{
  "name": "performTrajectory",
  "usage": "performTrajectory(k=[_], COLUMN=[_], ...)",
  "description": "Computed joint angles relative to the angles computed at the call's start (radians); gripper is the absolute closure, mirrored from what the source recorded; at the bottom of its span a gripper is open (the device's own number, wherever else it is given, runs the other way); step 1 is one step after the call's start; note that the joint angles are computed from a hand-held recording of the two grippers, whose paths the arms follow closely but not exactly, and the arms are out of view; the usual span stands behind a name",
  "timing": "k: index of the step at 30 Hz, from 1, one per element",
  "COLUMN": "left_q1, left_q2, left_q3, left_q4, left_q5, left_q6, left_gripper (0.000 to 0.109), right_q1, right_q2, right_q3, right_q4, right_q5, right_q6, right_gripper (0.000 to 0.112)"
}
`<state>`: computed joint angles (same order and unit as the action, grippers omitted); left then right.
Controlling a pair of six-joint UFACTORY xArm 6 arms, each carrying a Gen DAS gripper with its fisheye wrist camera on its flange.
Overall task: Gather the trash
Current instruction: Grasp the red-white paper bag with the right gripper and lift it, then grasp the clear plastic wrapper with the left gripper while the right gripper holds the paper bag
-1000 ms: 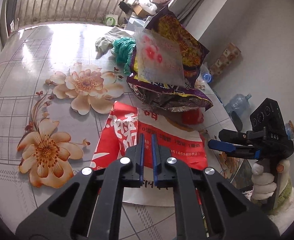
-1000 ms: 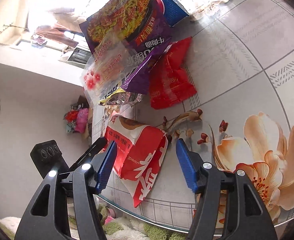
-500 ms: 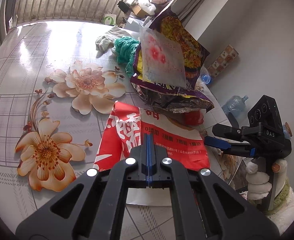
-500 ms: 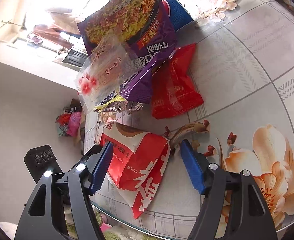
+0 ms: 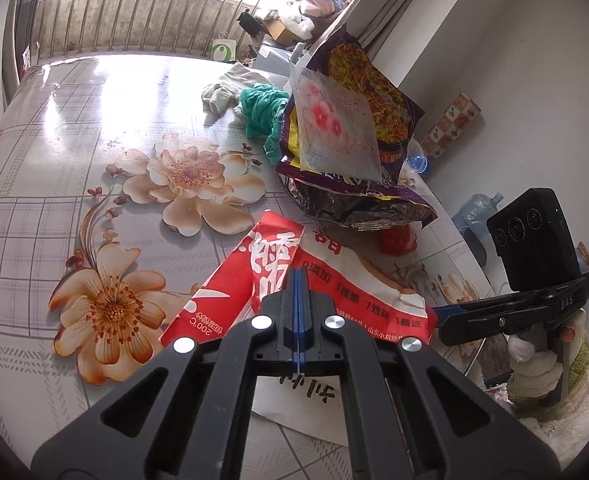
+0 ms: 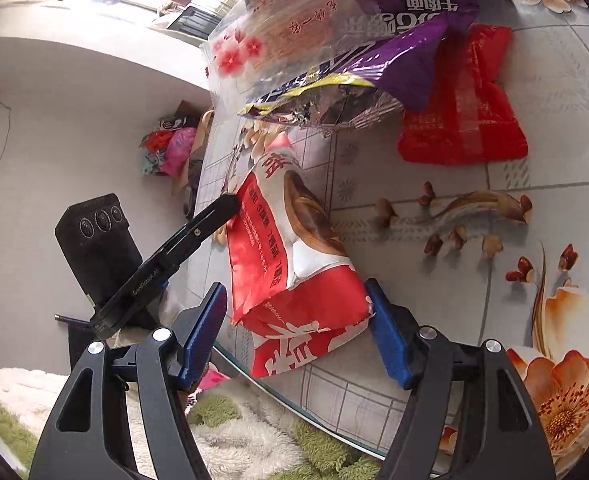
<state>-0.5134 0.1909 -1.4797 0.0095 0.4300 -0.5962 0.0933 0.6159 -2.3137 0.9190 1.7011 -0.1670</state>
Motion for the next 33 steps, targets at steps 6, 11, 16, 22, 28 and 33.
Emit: performTrajectory(k=[6,11,16,22,28,33], left_q1=[0.001,0.002,0.002,0.001,0.020,0.055], left_q2=[-0.006,-0.007,-0.017,-0.045,-0.052,0.022], left_q3=[0.014,0.019,0.034,0.037,0.001,-0.119], left_q4=[0.032,0.066,0.072,-0.011,-0.101,-0.119], left_q5=[-0.018,-0.025,-0.039,-0.053,-0.134,-0.090], left_q6=[-0.027,-0.056,-0.070,-0.008,0.043,0.002], left_gripper=[0.108,0.108,0.108,0.108,0.108,0.083], right_q1=[-0.011,0.007,0.013,-0.020,-0.071,-0.127], right_q2=[0.055,0.174,0.107,0.027,-0.023,-0.108], right_q3=[-0.028,-0.192,-0.051,0.090,0.141,0.232], right_q4=[0.128,0.150,0.161,0.250,0.287,0.323], right_q5=[0.036,0.058,0.000,-0.029,-0.006,-0.027], right_q6=[0.062,0.156,0.127,0.055,-0.008,-0.074], right_gripper=[0.046,0.068,0.085,0.096,0.097,0.097])
